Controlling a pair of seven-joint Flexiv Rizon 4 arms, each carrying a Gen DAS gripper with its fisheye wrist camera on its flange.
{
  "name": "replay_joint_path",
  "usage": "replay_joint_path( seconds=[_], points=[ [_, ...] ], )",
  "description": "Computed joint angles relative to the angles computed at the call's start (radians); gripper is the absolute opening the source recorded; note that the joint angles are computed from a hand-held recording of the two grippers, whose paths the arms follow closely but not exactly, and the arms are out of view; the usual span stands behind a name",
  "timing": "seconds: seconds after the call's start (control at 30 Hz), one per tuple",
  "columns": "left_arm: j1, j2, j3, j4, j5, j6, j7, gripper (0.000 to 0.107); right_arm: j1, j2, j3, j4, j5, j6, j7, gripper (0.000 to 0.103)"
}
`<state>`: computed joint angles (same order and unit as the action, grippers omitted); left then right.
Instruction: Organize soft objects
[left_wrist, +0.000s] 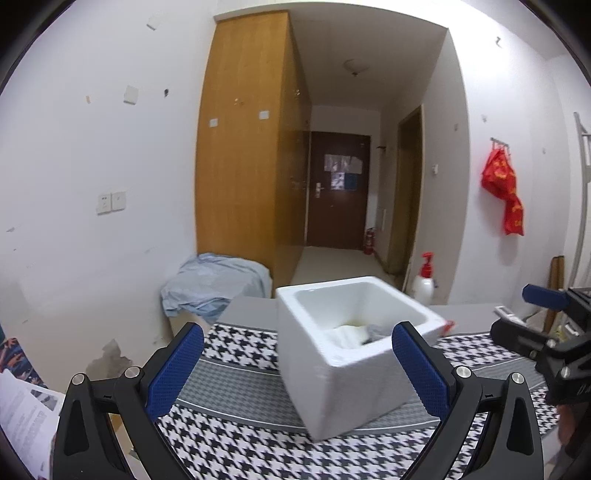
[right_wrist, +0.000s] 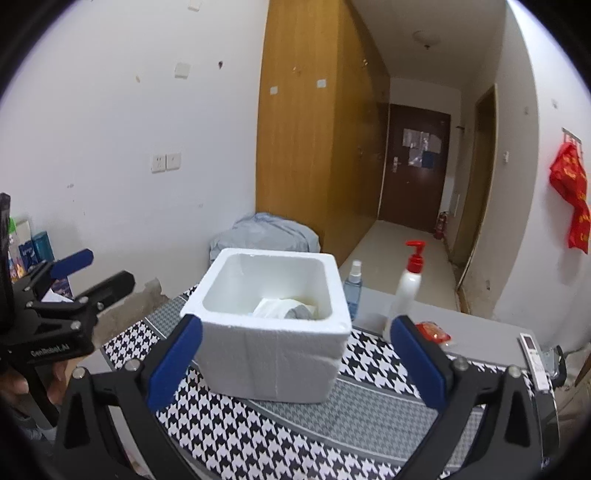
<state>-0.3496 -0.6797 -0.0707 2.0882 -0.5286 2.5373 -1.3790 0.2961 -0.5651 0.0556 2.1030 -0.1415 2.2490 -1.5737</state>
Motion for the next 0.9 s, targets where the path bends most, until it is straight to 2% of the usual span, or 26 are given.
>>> replay_joint_path(
  seconds=[0.1,0.33,0.47,0.67,0.9],
  points=[
    [-0.018,0.005,-0.003,0.009,-0.007,0.012,0.006,0.102,0.015,0.002,-0.008,0.034,0.048,0.069,-0.026,0.103],
    [-0.038,0.015,-0.019,0.034,0.016,0.036,-0.008,0.102,-0.019,0.010,0.013,0.109,0.068,0.207,-0.018,0.103],
    [-0.045,-0.003,-0.024,0.048,0.044,0.090,-0.037,0.102,-0.020,0.001,0.023,0.142,0.088,0.284,-0.009,0.103],
    [-0.061,-0.033,-0.029,0.076,0.047,0.161,-0.049,0.102,0.025,-0.039,0.014,0.170,0.196,0.394,-0.027,0.103],
    [-0.075,-0.078,-0.045,0.113,0.051,0.269,-0.075,0.102,0.014,-0.083,0.019,0.226,0.196,0.495,-0.006,0.103]
  ],
)
